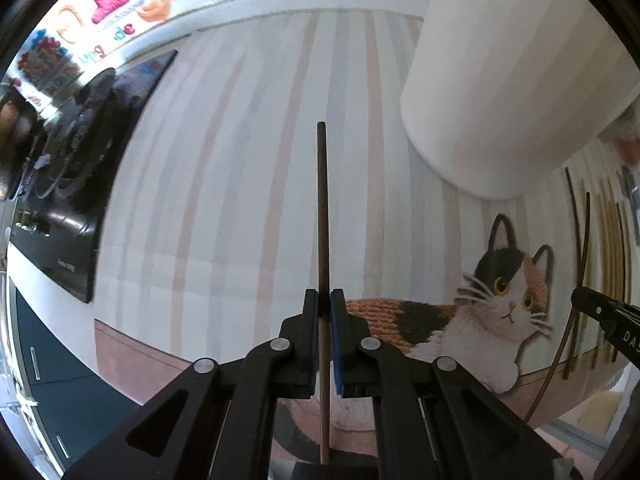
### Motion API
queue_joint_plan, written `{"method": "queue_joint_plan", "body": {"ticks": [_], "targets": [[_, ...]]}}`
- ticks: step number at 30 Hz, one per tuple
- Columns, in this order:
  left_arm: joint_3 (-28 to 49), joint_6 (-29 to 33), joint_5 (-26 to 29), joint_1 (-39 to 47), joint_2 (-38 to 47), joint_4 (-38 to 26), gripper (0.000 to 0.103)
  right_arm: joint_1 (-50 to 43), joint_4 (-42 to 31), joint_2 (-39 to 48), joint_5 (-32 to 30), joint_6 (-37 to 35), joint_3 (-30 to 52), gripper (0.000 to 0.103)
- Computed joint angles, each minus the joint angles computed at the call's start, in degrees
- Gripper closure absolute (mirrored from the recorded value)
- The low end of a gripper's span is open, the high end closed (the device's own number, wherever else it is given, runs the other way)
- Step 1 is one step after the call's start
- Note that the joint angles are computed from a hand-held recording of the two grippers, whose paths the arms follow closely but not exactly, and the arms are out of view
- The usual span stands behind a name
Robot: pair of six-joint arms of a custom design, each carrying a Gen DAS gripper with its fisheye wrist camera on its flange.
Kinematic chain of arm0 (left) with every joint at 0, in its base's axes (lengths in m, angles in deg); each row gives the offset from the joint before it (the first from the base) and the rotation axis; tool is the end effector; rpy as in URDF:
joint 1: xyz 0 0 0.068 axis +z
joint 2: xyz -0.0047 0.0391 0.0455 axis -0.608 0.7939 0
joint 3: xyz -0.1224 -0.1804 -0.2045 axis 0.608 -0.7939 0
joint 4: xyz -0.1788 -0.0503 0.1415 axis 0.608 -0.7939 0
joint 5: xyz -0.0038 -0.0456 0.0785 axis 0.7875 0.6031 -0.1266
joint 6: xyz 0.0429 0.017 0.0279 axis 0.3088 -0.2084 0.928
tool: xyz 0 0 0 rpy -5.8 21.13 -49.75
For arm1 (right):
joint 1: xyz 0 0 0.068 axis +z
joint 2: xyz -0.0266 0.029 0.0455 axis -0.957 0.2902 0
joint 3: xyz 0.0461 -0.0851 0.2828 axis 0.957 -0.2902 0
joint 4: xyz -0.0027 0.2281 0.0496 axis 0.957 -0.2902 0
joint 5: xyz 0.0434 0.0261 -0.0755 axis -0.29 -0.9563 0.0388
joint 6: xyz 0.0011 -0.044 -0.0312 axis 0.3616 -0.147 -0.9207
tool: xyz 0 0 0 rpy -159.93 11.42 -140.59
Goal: Organize utensils
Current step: 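Lift the dark chopstick with the left tool and carry it toward the holder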
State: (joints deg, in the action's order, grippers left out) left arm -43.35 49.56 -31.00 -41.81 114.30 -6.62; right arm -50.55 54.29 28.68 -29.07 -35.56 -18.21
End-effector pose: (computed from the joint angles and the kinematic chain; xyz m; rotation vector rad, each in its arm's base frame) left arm 0.1482 -0.0049 0.2131 -0.8004 2.8260 0.1759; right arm 0.2670 0.1151 0.1605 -0.5915 3.0116 0.1906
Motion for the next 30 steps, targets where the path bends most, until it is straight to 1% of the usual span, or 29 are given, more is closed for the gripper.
{"method": "queue_joint_plan", "body": {"ticks": [3,4,5,8,12,13,14,15,17,18,21,23,27,30], "targets": [[3.1,-1.9,-1.0,-1.7,-2.6,-4.1,0.100,-2.8,-1.3,-3.6,-1.5,-2.4,-0.2,0.097],[4.5,-2.1,-1.4,-1.9,-3.7,-5.9,0.100,-4.7,-3.5,-4.6,-2.0,-4.2,1.3,0.097],[5.7,-1.6,-1.8,-1.4,-4.4,-6.9,0.100,-5.5,-4.2,-5.6,-2.4,-4.9,1.6,0.097],[8.8,-2.6,-3.4,-2.1,-6.1,-9.8,0.100,-7.4,-6.4,-8.5,-3.6,-6.6,2.9,0.097],[13.0,-2.5,-5.3,-1.7,-7.5,-12.7,0.100,-6.6,-7.7,-11.2,-3.5,-6.4,5.4,0.097],[13.4,-1.7,-5.5,-1.0,-7.7,-12.6,0.100,-7.2,-8.1,-12.3,-3.8,-7.0,5.7,0.097],[13.4,0.4,-5.4,1.1,-8.3,-11.9,0.100,-7.3,-8.4,-13.4,-4.0,-7.1,6.0,0.097],[13.6,1.7,-5.7,2.1,-8.8,-11.7,0.100,-6.5,-9.0,-13.8,-3.8,-6.2,7.2,0.097],[15.2,1.9,-9.1,1.0,-8.5,-12.4,0.100,-3.9,-10.1,-13.5,-3.0,-3.7,11.2,0.097],[15.7,1.8,-10.2,0.6,-8.3,-12.5,0.100,-4.1,-10.0,-14.3,-2.7,-3.9,11.7,0.097],[17.5,2.5,-11.7,1.1,-8.1,-12.6,0.100,-2.5,-8.5,-14.6,-1.4,-2.5,13.6,0.098],[18.9,3.2,-11.7,2.3,-7.9,-12.5,0.100,-2.5,-8.2,-15.1,-1.0,-2.3,14.8,0.098],[23.0,5.1,-10.6,5.3,-7.5,-12.5,0.100,-3.0,-9.4,-14.8,-0.8,-1.6,19.6,0.098],[27.6,5.4,-10.2,6.0,-6.7,-13.4,0.100,-3.7,-11.9,-13.9,-0.8,-1.3,25.5,0.098]]}}
